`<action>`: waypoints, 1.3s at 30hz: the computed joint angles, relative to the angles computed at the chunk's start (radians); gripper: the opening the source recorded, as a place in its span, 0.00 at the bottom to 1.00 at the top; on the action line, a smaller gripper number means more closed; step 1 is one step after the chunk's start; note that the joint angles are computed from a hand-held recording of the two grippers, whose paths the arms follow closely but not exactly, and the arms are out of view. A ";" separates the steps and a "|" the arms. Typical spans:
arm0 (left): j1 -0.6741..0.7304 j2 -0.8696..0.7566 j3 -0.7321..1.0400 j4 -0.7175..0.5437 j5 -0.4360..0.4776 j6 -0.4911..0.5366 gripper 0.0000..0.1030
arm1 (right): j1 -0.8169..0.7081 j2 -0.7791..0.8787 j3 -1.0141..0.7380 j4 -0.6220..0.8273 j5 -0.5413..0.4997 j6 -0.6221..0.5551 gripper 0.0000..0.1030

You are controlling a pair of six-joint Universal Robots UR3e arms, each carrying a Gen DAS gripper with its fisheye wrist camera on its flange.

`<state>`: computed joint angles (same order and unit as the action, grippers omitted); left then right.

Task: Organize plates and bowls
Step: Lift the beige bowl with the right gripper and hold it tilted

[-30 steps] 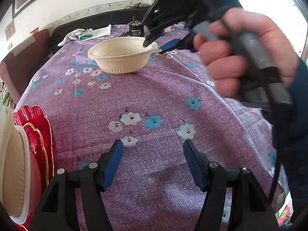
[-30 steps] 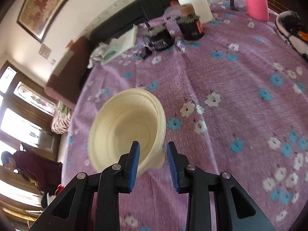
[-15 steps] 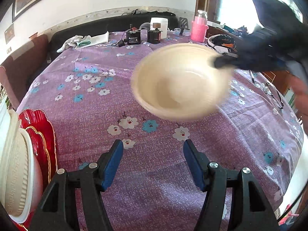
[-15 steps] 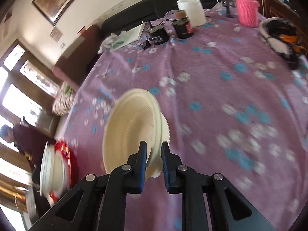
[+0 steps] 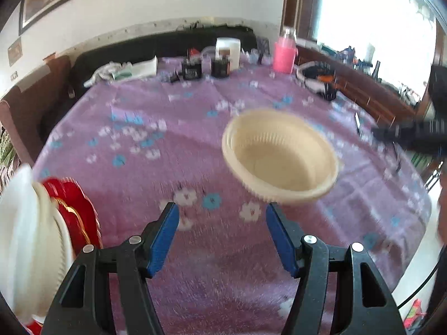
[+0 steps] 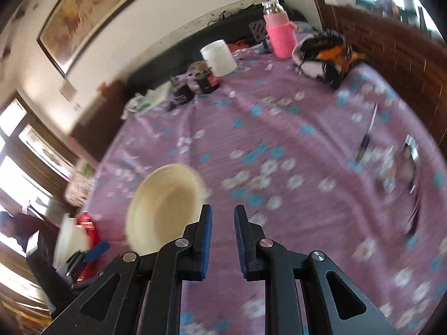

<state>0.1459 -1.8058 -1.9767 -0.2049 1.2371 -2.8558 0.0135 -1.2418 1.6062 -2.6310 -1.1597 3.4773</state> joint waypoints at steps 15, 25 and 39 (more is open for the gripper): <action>-0.103 -0.412 0.684 -0.434 0.017 -0.085 0.29 | 0.093 0.165 0.016 -0.190 0.139 0.219 0.35; -0.162 -0.304 0.406 -0.148 0.103 -0.043 0.20 | 0.124 0.215 -0.100 -0.088 -0.049 0.185 0.17; -0.190 -0.346 0.429 -0.110 0.140 -0.029 0.27 | 0.244 0.234 -0.191 -0.038 -0.350 0.103 0.17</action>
